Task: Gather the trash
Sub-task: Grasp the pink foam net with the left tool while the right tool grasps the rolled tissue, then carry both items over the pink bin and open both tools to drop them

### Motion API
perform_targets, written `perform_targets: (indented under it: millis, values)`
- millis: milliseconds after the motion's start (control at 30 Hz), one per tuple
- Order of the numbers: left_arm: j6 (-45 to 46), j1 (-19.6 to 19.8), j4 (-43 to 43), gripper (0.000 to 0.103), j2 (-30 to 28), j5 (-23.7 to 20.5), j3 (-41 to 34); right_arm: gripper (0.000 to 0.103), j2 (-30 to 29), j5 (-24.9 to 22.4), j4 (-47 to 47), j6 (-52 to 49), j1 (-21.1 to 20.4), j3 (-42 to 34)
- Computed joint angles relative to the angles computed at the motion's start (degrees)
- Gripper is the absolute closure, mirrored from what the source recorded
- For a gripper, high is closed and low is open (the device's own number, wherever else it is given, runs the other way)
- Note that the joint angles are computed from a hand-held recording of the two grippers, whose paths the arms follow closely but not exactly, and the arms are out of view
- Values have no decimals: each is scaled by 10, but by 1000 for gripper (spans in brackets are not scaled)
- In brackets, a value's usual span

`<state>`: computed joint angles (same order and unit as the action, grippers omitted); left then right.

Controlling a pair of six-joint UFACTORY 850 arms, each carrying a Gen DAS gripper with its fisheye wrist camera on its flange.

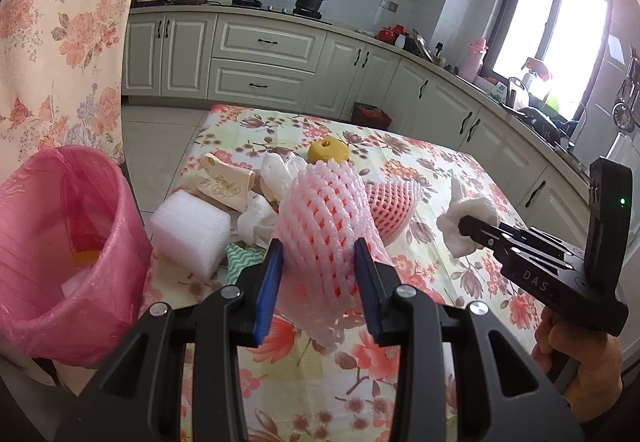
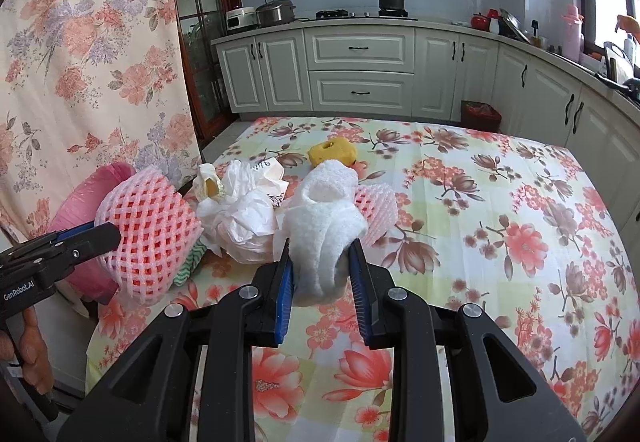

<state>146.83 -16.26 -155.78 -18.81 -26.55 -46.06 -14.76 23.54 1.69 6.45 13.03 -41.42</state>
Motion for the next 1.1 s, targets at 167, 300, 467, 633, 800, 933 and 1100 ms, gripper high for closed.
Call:
perform_targets:
  millis: [167, 300, 467, 633, 800, 933, 1100]
  values:
    - [20, 19, -21, 68, 20, -3, 11, 77, 10, 1, 8, -9, 8, 1]
    - [27, 39, -32, 68, 37, -8, 22, 77, 17, 1, 10, -12, 16, -1]
    - [39, 64, -48, 68, 57, -9, 33, 77, 26, -1, 11, -19, 30, -8]
    - [45, 90, -53, 68, 75, -9, 42, 77, 25, -8, 13, -23, 47, -24]
    - [53, 113, -55, 68, 88, -8, 47, 77, 19, -17, 18, -33, 66, -45]
    - [65, 134, -61, 68, 97, -3, 49, 77, 11, -27, 9, -26, 82, -66]
    - [86, 160, -74, 68, 106, 6, 50, 77, -10, -44, -14, -5, 104, -102]
